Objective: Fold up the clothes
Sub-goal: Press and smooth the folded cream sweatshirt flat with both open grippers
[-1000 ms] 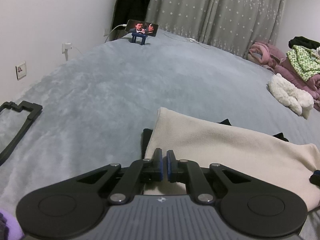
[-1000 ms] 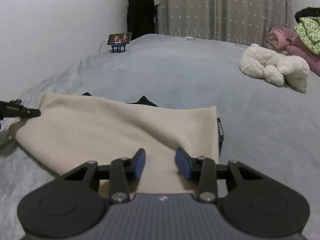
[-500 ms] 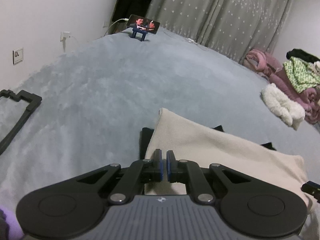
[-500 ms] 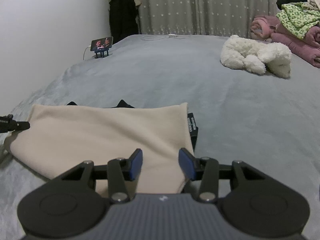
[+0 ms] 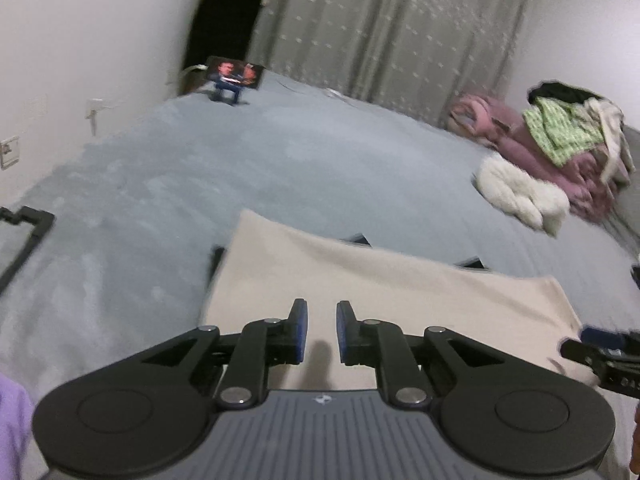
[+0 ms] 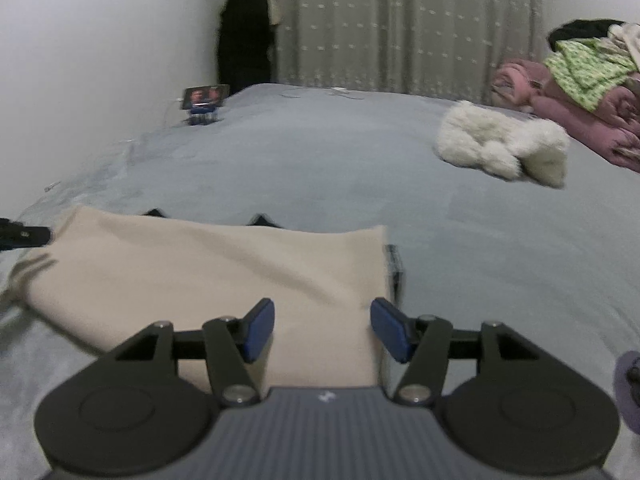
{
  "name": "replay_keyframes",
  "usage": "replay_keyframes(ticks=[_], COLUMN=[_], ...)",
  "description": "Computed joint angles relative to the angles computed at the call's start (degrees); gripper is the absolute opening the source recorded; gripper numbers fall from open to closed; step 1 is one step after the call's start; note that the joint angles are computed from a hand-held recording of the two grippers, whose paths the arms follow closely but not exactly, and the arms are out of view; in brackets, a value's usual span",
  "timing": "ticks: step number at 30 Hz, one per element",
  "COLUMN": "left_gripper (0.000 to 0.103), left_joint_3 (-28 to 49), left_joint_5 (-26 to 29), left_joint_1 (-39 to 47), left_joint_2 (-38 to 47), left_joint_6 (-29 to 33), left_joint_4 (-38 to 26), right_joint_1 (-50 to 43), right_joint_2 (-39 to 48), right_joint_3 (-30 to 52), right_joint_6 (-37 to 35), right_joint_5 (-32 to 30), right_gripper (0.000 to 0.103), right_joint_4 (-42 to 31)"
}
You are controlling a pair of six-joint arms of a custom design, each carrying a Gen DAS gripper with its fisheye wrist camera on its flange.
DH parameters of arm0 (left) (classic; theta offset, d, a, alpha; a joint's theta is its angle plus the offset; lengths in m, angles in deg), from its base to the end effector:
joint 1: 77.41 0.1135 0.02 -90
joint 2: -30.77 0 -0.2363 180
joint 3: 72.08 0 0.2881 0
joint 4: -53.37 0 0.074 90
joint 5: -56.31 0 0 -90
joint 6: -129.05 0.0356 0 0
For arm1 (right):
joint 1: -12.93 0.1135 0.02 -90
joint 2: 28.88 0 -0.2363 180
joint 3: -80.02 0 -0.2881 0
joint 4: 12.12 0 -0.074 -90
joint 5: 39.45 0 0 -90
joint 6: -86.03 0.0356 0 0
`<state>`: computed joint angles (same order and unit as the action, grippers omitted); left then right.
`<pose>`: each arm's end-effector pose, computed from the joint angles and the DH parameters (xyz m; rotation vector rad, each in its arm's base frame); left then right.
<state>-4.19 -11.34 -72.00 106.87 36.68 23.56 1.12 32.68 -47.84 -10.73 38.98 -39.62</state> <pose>0.3324 0.0179 0.2359 0.0620 2.2051 -0.4052 0.2743 -0.0501 0.2087 -0.0143 2.2003 0.0426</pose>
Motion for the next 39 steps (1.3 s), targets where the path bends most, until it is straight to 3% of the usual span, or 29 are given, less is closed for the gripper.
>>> replay_keyframes(ticks=[7,17,28,39], left_gripper=[0.014,0.015,0.017,0.020], left_joint_3=[-1.1,-4.9,-6.7,-7.5], left_joint_5=[-4.3,-11.3,-11.8,-14.6], left_joint_1=[-3.9,-8.7,-9.0,-9.8], left_joint_2=[-1.7,-2.7,-3.2,-4.1], left_joint_6=[-0.1,0.9,2.0,4.4], left_joint_4=[-1.8,1.1,3.2,4.0], right_joint_1=[10.9,22.9,19.7,19.7], right_joint_2=[-2.0,0.5,1.2,0.8], right_joint_3=[-1.3,-2.9,-4.0,-4.1], right_joint_6=[4.1,13.3,10.8,10.4], right_joint_5=[4.4,15.4,11.0,11.2], right_gripper=[0.056,0.060,0.063,0.063], right_joint_4=[-1.4,3.2,4.7,4.3])
